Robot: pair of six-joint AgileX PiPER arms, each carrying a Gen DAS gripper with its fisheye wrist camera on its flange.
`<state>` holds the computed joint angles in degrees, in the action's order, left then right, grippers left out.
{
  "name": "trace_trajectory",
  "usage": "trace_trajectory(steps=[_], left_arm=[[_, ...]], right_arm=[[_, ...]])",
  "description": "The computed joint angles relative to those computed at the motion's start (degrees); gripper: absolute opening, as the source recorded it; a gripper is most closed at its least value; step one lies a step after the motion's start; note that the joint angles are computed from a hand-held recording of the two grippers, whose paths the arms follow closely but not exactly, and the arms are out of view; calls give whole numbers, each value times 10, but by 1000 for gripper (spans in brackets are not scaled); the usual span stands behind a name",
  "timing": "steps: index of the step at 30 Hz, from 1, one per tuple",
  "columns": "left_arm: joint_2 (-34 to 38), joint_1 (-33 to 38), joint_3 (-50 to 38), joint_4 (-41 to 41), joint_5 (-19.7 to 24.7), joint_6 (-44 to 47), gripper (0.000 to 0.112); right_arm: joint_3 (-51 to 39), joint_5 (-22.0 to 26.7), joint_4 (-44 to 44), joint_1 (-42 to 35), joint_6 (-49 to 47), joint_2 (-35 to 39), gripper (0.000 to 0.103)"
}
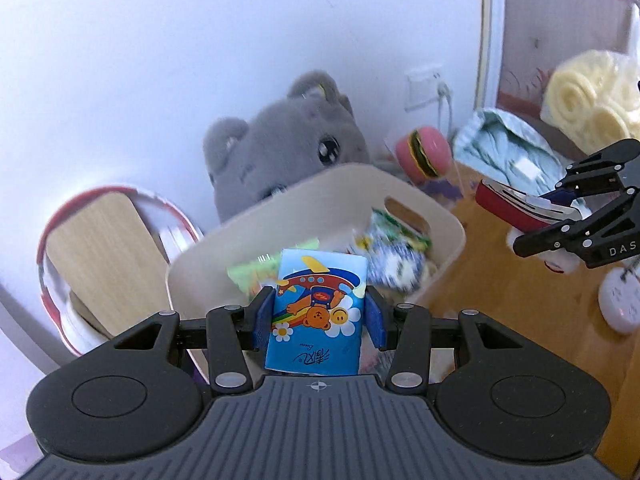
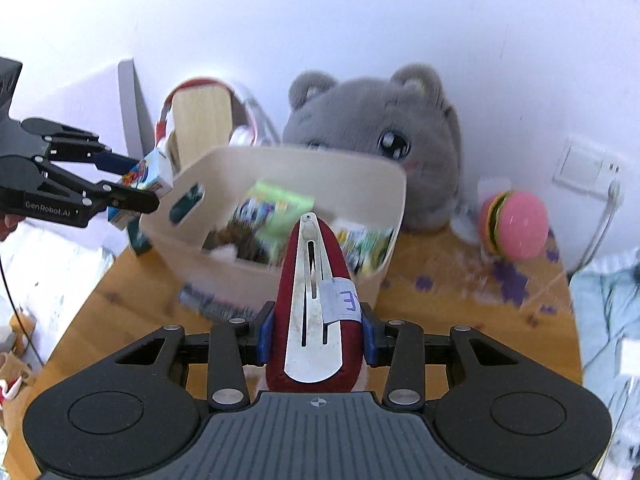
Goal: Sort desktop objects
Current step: 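Lift the tissue pack and red hair clip and carry them over the basket, then open both grippers to drop the tissue pack and hair clip into the basket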
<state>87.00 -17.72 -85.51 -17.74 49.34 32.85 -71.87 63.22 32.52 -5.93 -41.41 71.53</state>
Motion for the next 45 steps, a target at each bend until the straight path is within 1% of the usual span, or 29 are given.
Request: trace_trajectory(steps=[6,14,20,25,32,35,38,40,42,43,44,45], left_arm=[[45,-22,-53,27,-21,-55,48],[118,-36,-107,70,-41,-112,48],[173,-37,-135,112,-40,-172,48],[213,-45,-151,159,-26,-227,48],[231,-51,-123,182,-51,-239,48],[237,-54,-122,194,-50,-245,48],[242,-52,-125,182,-42,-227,49],[237,-54,-114,189,-50,-228,49],[230,-55,-100,193,-61,-230,56],[226,-57,-95,197,-67,-232,65],[220,-58,-86,203,-76,-236,69],[215,-60,-77,207,-85,-235,70]], right_arm=[[-62,-26,10,19,10,48,39],[-145,-70,-12,80,43,124,39],[-168,-97,-52,122,68,176,39],[-170,-112,-92,151,98,213,39],[-185,-125,-161,193,131,261,39],[-191,-125,-178,206,133,277,39],[-196,-127,-192,215,135,288,39],[-205,-114,-195,216,137,297,40],[-206,-109,-197,215,136,300,52],[-202,-111,-194,214,132,298,53],[-198,-114,-191,212,127,295,59],[-193,-118,-187,211,123,291,66]])
